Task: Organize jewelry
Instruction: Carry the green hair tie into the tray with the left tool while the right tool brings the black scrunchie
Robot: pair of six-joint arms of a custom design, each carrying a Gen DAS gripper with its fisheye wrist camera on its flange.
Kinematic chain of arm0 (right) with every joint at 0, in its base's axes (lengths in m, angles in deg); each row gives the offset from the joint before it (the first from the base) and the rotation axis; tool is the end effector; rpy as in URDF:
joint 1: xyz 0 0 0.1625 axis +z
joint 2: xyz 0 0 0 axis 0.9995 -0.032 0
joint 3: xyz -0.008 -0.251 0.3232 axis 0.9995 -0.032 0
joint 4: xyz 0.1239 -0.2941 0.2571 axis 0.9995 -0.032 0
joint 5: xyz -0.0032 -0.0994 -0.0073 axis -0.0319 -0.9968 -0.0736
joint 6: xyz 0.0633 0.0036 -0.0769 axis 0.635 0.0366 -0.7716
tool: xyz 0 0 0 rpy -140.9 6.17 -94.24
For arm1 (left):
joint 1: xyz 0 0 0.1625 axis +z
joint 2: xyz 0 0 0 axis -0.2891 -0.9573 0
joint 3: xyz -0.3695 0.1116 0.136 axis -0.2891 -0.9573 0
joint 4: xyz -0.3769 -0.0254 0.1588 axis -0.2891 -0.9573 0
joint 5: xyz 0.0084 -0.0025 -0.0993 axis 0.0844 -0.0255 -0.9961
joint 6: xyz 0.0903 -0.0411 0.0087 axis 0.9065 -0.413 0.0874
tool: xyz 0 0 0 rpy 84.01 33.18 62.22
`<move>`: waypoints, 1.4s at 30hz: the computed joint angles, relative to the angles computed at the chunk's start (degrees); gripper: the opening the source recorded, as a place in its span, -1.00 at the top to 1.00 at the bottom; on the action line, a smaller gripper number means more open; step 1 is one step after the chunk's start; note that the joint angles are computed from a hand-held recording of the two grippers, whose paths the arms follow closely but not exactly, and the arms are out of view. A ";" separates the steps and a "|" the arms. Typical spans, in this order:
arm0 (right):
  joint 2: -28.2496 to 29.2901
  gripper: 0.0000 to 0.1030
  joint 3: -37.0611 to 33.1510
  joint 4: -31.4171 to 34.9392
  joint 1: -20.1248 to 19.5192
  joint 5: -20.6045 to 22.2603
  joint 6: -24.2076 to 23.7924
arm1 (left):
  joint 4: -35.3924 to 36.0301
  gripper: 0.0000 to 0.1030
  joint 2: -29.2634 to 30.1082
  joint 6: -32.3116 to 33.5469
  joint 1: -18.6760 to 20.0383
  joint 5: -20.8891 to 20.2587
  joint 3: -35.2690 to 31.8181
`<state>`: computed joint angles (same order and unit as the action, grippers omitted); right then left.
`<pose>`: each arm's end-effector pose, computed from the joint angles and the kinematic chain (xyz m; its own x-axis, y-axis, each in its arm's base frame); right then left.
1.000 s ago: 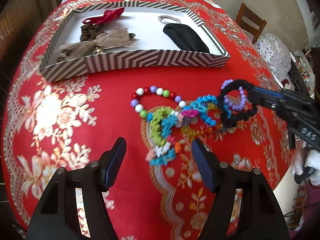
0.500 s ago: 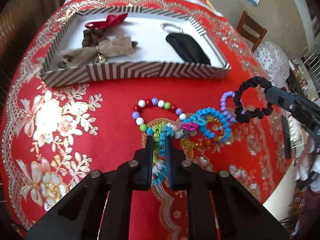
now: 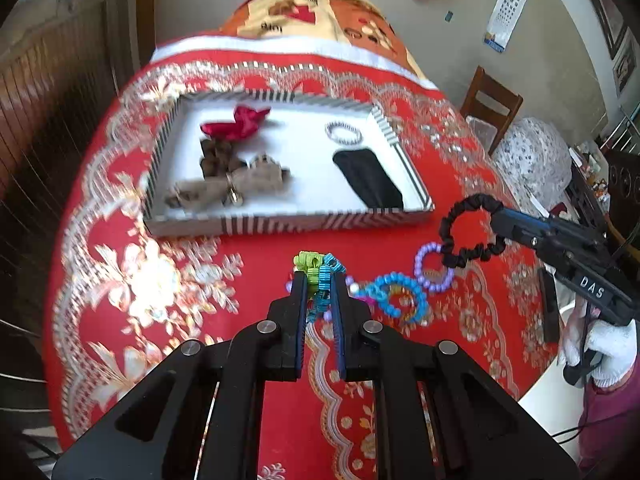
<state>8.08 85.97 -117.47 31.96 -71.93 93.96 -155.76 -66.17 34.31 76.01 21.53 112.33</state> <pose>0.3960 -0.5239 0.0933 -0.8695 -0.1671 0.4649 -0.3702 0.8436 -0.3890 -0.1046 -0.5305 0.3665 -0.8099 0.3463 -0.4734 0.5000 0.8296 -0.2485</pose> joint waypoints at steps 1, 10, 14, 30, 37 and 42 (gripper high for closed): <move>0.07 0.84 -0.35 0.00 0.01 -0.02 -0.21 | -0.14 0.80 0.02 0.18 -0.09 0.33 -0.19; 0.84 0.84 -3.07 -0.18 -0.26 -0.18 -1.77 | -4.39 0.80 3.27 2.29 -1.25 3.74 -3.56; 1.31 0.84 -4.44 0.18 -0.54 -0.35 -2.67 | -6.64 0.80 5.23 2.96 -1.45 5.31 -4.87; 3.59 0.84 -10.34 2.01 -2.93 0.16 -5.19 | -8.05 0.80 12.10 3.80 -0.35 6.75 -10.61; 5.01 0.84 -13.63 4.02 -4.26 0.73 -5.62 | -7.58 0.80 14.51 3.36 0.66 6.62 -13.21; 6.54 0.84 -16.26 5.24 -5.30 1.35 -6.71 | -7.08 0.80 16.64 3.21 1.47 6.94 -15.13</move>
<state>14.62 69.71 -112.22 26.65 -70.58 87.25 -162.84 -49.53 37.52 77.47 28.47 97.20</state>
